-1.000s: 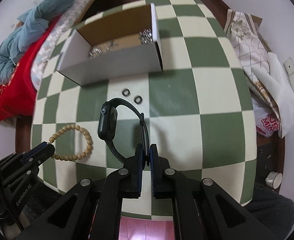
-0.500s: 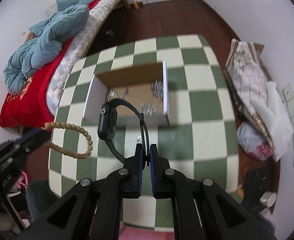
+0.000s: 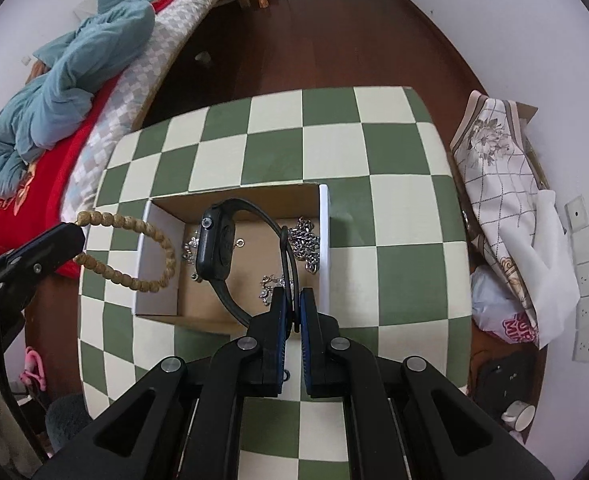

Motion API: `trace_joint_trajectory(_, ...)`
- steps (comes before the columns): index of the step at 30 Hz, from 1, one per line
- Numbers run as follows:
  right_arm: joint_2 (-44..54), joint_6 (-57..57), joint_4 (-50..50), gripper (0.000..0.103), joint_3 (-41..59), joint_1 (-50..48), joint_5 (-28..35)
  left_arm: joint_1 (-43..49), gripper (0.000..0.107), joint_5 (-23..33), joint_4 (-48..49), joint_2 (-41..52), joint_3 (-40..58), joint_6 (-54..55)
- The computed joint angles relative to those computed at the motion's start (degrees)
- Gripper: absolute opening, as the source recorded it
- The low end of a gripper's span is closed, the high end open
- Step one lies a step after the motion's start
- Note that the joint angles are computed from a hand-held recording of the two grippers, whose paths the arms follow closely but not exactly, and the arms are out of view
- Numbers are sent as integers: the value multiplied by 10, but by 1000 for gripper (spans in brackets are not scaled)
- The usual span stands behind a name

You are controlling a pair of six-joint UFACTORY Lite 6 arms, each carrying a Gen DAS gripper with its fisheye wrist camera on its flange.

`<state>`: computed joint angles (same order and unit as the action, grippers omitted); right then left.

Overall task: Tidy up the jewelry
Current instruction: 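Lift and carry the watch band and bead bracelet over the box with both grippers, then open both grippers to release the watch band and bead bracelet into the box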

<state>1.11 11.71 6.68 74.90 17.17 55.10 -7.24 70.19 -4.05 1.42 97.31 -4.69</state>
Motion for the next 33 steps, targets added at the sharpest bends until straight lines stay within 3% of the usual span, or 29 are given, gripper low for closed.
trace_joint_trajectory(12, 68, 12, -5, 7, 13, 6, -23, 25, 8, -24, -8, 34, -31, -5)
trace_joint_trajectory(16, 75, 17, -8, 14, 21, 6, -19, 14, 11, -21, 30, 34, -18, -31)
trace_joint_trajectory(17, 75, 20, -11, 16, 24, 6, -15, 13, 17, -21, 37, 33, -17, -35)
trace_joint_trajectory(18, 75, 22, -12, 20, 25, 6, -13, 6, 32, -20, 55, 32, -13, -43)
trace_joint_trajectory(19, 74, 24, -14, 37, 27, 6, -11, 2, 44, -19, 69, 30, -10, -52)
trace_joint_trajectory(20, 72, 28, -18, 64, 28, 7, -8, 1, 72, -20, 80, 27, -8, -58)
trace_joint_trajectory(21, 70, 31, -21, 78, 28, 7, -5, 2, 87, -25, 86, 21, -10, -60)
trace_joint_trajectory(22, 67, 32, -20, 91, 28, 8, -4, 2, 89, -30, 97, 11, -14, -67)
trace_joint_trajectory(26, 50, 36, -22, 93, 21, 10, 1, 3, 103, -18, 127, 7, -11, -73)
trace_joint_trajectory(28, 42, 49, -37, 103, 17, 20, 4, 0, 103, -18, 148, -2, -22, -79)
trace_joint_trajectory(33, 15, 100, -97, 103, 5, 55, 5, 1, 103, -23, 166, -39, -62, -93)
